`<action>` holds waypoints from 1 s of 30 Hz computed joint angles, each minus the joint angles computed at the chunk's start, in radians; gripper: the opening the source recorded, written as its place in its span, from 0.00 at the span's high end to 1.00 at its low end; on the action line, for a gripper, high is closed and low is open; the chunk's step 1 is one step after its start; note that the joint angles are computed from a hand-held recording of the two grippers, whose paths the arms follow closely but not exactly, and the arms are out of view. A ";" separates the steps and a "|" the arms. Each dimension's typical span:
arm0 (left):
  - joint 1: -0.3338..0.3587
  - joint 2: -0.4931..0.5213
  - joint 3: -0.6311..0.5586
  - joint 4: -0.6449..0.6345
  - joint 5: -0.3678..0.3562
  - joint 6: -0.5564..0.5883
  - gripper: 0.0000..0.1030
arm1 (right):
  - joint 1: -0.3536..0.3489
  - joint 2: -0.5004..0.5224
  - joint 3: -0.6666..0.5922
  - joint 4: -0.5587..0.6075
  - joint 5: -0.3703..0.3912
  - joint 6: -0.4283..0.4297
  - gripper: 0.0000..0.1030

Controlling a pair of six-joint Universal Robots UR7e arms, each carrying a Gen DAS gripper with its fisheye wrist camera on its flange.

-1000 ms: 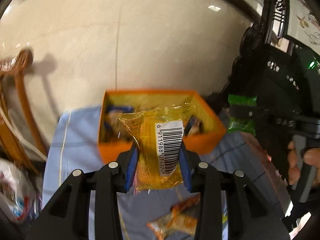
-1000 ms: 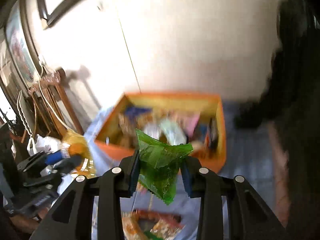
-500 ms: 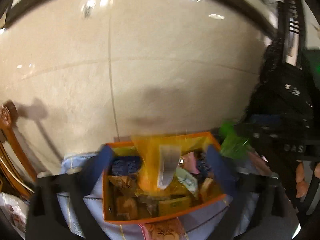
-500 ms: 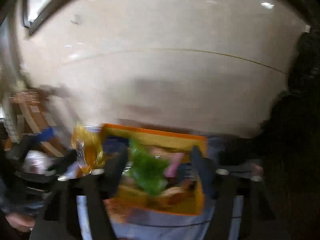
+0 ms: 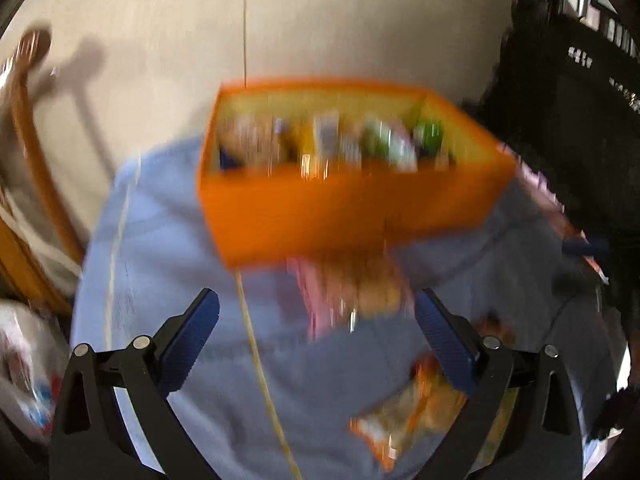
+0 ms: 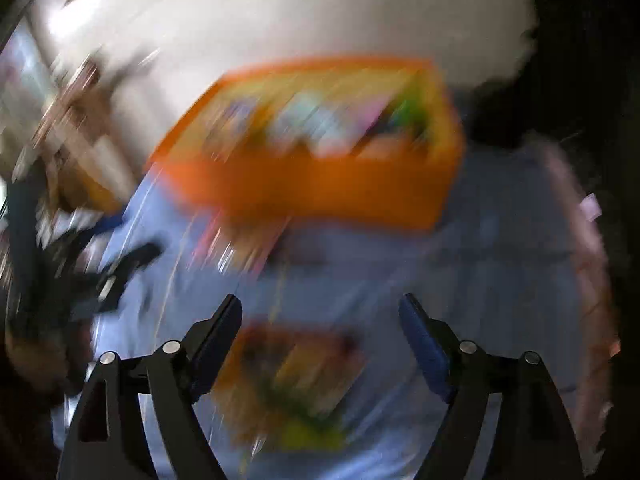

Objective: Organize snacks
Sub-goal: 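Grasp the pink cookie bag with the left tool while the right tool grasps the tan rice cake pack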

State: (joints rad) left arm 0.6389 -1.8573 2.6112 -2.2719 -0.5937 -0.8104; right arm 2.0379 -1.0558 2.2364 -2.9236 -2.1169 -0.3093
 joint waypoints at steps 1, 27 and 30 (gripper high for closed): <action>0.004 -0.012 0.015 0.020 -0.010 -0.036 0.07 | 0.007 0.005 0.038 -0.008 0.001 -0.044 0.21; 0.230 0.592 -0.175 -0.422 0.044 0.248 0.15 | 0.060 0.041 0.130 -0.008 0.032 -0.092 0.63; 0.227 0.568 -0.135 -0.543 0.032 0.305 0.32 | 0.062 -0.004 0.138 0.003 0.053 -0.077 0.63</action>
State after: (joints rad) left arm 0.8654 -1.2893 2.4762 -2.8148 -0.5614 -0.5057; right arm 2.0999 -1.0597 2.3746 -2.9209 -2.0634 -0.3859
